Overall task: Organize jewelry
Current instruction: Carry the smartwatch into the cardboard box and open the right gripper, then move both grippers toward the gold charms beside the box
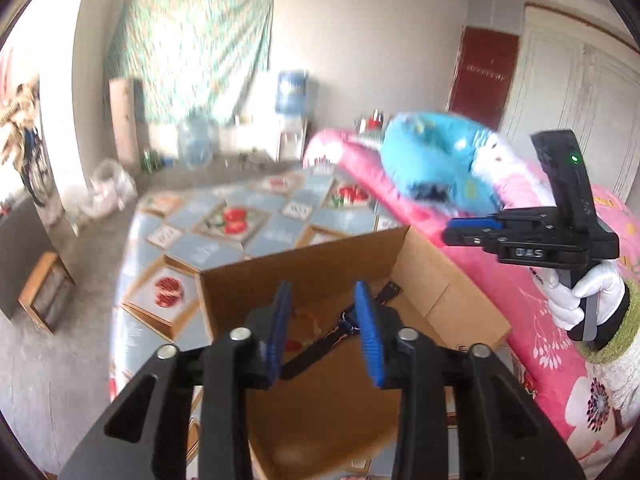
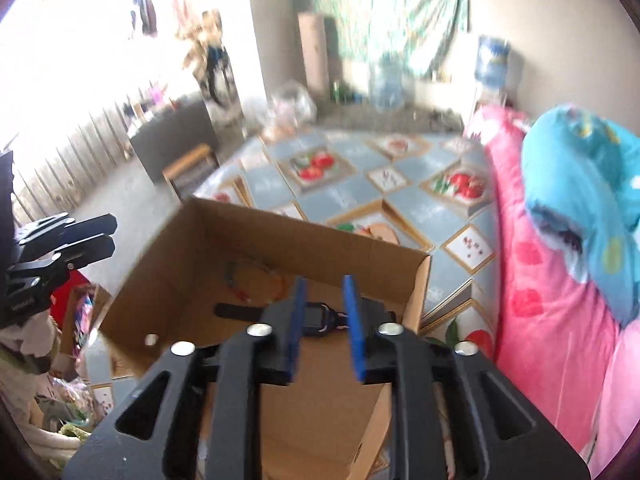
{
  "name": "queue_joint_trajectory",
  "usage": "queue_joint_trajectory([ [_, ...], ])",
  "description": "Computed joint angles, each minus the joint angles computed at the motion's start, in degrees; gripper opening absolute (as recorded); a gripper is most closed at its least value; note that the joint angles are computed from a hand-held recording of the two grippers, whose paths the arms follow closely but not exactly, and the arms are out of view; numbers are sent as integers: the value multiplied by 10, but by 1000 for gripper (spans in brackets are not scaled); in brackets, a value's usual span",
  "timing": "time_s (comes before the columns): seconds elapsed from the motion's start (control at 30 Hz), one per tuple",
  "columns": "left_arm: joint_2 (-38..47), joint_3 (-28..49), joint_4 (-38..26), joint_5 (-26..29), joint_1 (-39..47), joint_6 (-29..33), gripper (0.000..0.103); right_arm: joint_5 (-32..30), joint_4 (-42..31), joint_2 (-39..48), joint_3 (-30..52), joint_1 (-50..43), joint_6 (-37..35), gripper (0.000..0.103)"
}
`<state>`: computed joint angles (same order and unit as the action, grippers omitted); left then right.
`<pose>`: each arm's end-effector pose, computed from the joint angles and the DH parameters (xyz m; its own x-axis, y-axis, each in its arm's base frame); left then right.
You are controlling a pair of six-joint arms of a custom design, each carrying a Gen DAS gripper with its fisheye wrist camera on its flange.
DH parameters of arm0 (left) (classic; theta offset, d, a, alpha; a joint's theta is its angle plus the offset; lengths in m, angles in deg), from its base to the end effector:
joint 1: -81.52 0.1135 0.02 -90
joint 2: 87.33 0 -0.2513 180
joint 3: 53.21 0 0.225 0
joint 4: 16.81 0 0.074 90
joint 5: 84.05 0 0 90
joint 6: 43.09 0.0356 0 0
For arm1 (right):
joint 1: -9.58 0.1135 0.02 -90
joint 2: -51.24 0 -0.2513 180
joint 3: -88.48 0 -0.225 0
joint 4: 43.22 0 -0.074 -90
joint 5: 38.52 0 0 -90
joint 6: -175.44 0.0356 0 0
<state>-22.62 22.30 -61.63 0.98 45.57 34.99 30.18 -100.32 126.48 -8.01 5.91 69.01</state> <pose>0.1835 -0.1292 0.3216 -0.5519 0.1461 -0.8210 0.4218 0.8982 -0.1238 0.2495 -0.0030 0.3082 -0.6699 -0.2211 -0.7088 -0.3842 0.9201 0.0761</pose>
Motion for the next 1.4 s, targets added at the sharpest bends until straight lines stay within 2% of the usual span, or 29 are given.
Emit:
queue_joint_trajectory([
  [0.03,-33,-17,-7,-16,-10,-5,37,-27,-4,-59,-33,-25,-6,37],
  [0.1,-112,-55,-28,-65,-45,-29,45,-65,-10,-122,-66,-61,-13,46],
  [0.2,-210,-102,-83,-175,-133,-103,53,-114,-42,-242,-137,-114,-17,62],
  [0.23,-233,-115,-110,-229,-180,-141,55,-133,-64,-286,-163,-137,-24,67],
  [0.3,-255,-137,-164,-316,-267,-230,61,-134,-68,-337,-214,-142,-21,71],
  [0.33,-255,-151,-193,-342,-305,-289,61,-104,-71,-380,-244,-124,-6,72],
  [0.4,-238,-194,-203,-332,-334,-362,62,-23,-41,-434,-320,-53,48,72],
  [0.43,-212,-212,-194,-320,-330,-379,62,14,-37,-450,-352,-7,86,71],
  [0.47,-187,-224,-185,-318,-332,-389,62,30,-31,-446,-373,21,109,71],
  [0.53,-143,-251,-139,-308,-324,-375,62,79,-2,-449,-412,96,170,58],
  [0.57,-130,-257,-127,-300,-315,-369,62,96,17,-438,-420,125,188,55],
  [0.63,-115,-273,-72,-277,-272,-335,62,99,53,-401,-419,139,202,43],
  [0.73,-100,-276,-28,-246,-207,-304,62,39,83,-334,-390,83,198,35],
  [0.8,-101,-278,-8,-223,-168,-292,64,-7,105,-281,-373,38,200,33],
  [0.87,-119,-285,16,-178,-132,-267,66,-35,125,-249,-364,10,206,33],
  [0.97,-97,-276,21,-195,-132,-256,66,-58,140,-219,-354,-3,224,32],
  [1.1,-99,-289,52,-163,-89,-237,66,-36,157,-200,-349,23,245,32],
  [1.2,-100,-293,56,-158,-75,-224,65,-21,150,-226,-354,32,246,33],
  [1.27,-118,-299,45,-181,-95,-223,65,-9,131,-268,-366,32,237,35],
  [1.33,-148,-311,26,-189,-117,-225,65,31,107,-325,-386,52,234,41],
  [1.4,-172,-322,3,-199,-162,-245,65,73,75,-372,-407,82,238,41],
])
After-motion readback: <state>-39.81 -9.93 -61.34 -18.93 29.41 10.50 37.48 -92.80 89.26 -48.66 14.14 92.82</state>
